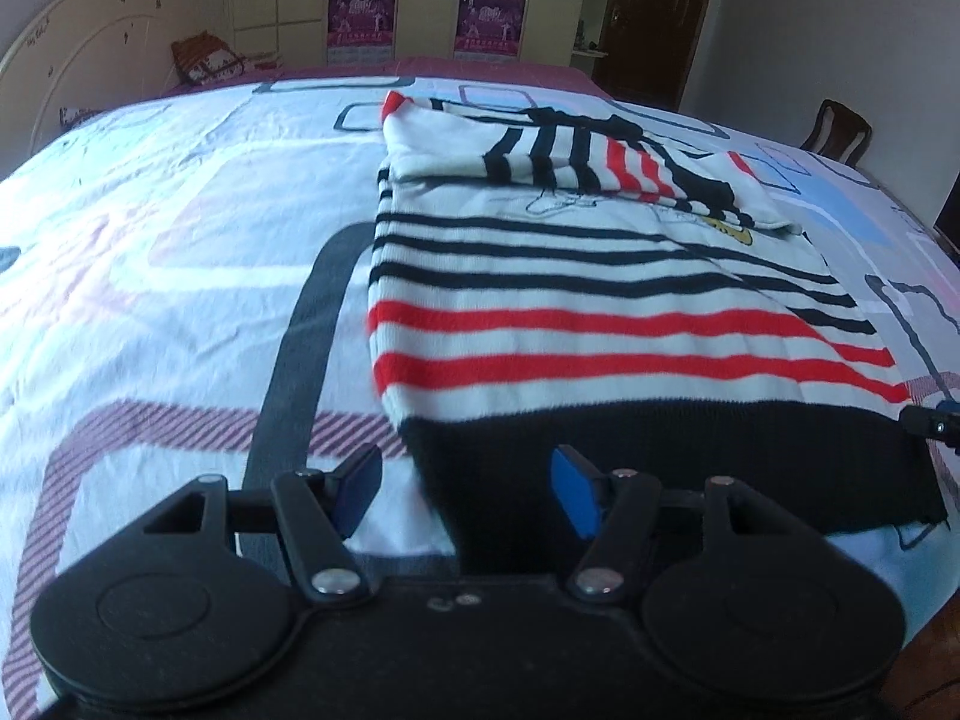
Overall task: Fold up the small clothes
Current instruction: 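Open both grippers and move them to the black hem of the sweater, then grasp the black hem with both grippers and lift it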
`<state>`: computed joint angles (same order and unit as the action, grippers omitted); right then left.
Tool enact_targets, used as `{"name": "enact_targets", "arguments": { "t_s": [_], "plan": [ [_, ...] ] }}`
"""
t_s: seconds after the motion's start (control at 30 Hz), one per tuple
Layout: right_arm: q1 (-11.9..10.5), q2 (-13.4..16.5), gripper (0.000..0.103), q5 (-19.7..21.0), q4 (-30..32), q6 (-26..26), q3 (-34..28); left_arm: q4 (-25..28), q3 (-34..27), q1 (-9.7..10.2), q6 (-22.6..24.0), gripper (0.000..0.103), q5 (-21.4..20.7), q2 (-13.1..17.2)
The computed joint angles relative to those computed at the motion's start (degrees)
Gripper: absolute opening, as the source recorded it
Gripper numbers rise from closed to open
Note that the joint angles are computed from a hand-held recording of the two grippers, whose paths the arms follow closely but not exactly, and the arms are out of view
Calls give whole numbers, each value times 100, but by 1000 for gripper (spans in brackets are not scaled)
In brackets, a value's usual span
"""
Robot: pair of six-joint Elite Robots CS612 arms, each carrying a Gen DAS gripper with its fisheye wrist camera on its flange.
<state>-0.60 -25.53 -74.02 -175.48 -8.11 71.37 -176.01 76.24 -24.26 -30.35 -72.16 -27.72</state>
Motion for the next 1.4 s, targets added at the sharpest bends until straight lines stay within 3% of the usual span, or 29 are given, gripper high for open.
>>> {"name": "enact_targets", "arguments": {
  "t_s": [0.3,0.37,0.53,0.6,0.73,0.87,1.0,1.17,1.4],
  "plan": [
    [-41,-73,78,-169,212,222,177,-54,91,50,-220,56,-457,21],
    [-60,-89,50,-62,425,277,183,-90,106,60,-217,56,-554,23],
    [-60,-130,50,-36,437,370,254,-209,134,87,-220,54,-855,27],
    [-61,-144,49,-23,468,363,276,-259,136,96,-253,48,-977,36],
    [-76,-162,38,52,524,410,297,-300,131,113,-299,35,-1181,38],
    [-87,-172,11,276,773,339,226,-378,112,152,-378,19,-1432,61],
    [-119,-205,10,485,687,376,242,-571,113,184,-452,9,-1531,52],
    [-163,-198,10,737,373,553,118,-906,61,209,-218,6,-1442,8],
    [-148,78,10,995,104,725,-574,-1191,-406,275,-25,6,-1078,130]
  ]
}}
